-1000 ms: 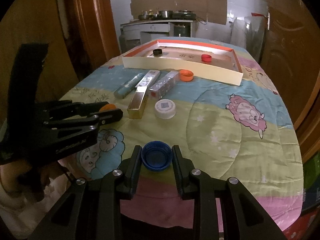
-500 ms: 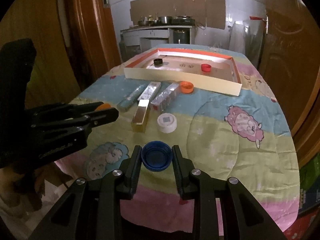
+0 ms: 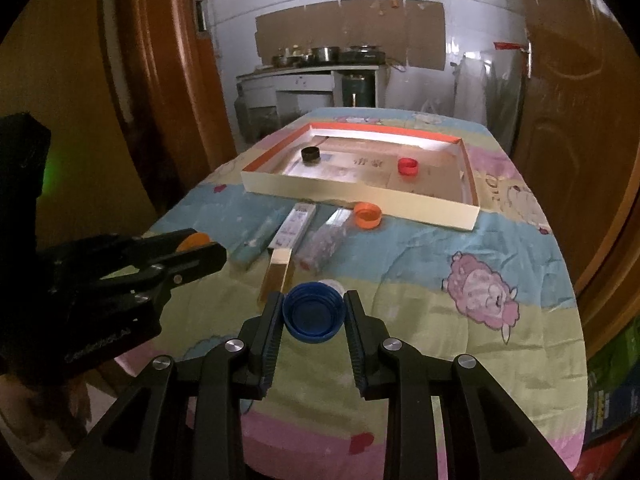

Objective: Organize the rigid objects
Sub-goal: 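Carry the orange and blue caps over the box lid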

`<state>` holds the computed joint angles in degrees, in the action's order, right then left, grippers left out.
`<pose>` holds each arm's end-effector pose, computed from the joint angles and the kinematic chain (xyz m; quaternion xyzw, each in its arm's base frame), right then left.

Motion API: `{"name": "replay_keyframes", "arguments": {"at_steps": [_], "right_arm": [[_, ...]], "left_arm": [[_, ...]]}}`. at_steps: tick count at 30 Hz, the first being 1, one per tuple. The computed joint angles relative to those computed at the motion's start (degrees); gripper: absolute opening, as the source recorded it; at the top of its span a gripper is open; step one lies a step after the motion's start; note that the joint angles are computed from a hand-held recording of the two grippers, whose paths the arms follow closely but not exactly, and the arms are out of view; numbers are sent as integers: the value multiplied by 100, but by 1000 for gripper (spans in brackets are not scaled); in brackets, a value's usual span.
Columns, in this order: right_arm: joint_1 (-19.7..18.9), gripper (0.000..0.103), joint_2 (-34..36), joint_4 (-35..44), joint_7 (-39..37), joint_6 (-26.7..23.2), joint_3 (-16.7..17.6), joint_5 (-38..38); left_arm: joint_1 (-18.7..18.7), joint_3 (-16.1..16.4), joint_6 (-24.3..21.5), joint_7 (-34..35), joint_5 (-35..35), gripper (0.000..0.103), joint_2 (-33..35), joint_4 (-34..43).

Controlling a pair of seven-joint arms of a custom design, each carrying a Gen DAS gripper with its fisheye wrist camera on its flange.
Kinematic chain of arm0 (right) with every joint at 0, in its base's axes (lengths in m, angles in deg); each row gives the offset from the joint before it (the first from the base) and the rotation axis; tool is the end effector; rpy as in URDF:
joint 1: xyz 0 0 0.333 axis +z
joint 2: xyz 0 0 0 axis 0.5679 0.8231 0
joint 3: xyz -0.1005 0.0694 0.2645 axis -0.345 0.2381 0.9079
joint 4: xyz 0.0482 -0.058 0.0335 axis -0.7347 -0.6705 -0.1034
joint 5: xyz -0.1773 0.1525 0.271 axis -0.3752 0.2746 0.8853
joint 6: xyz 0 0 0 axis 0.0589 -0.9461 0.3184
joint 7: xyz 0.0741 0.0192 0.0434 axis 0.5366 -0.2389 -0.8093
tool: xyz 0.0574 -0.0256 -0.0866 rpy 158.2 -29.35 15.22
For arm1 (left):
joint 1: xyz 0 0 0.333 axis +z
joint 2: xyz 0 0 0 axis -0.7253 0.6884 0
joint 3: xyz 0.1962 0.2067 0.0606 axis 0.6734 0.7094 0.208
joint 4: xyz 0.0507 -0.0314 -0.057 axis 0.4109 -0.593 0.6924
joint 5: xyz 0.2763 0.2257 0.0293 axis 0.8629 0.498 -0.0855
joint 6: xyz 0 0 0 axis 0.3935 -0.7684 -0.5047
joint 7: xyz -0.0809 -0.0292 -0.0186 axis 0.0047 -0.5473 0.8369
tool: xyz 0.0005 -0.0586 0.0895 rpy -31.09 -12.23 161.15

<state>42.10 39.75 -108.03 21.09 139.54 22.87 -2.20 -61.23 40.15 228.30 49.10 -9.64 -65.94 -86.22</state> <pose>0.6051 0.1482 0.4346 -0.8406 0.3587 -0.1095 0.3909 0.5557 -0.2356 0.4336 -0.7069 0.5612 -0.3115 0.2971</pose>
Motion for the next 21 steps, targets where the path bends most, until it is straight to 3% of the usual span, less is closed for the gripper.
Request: {"name": "replay_keyframes", "arguments": {"at_steps": [10, 17, 21], "right_arm": [[19, 31, 717, 1070, 965, -284, 41, -846], [-7, 31, 1253, 1864, 1643, -500, 107, -1465], [113, 31, 1550, 2285, 2146, -360, 43, -1977]], "left_arm": [[63, 166, -179, 735, -742, 31, 441, 642], [10, 303, -700, 1269, -1304, 31, 786, 1243], [24, 362, -881, 1558, -1598, 31, 1029, 1609]]}}
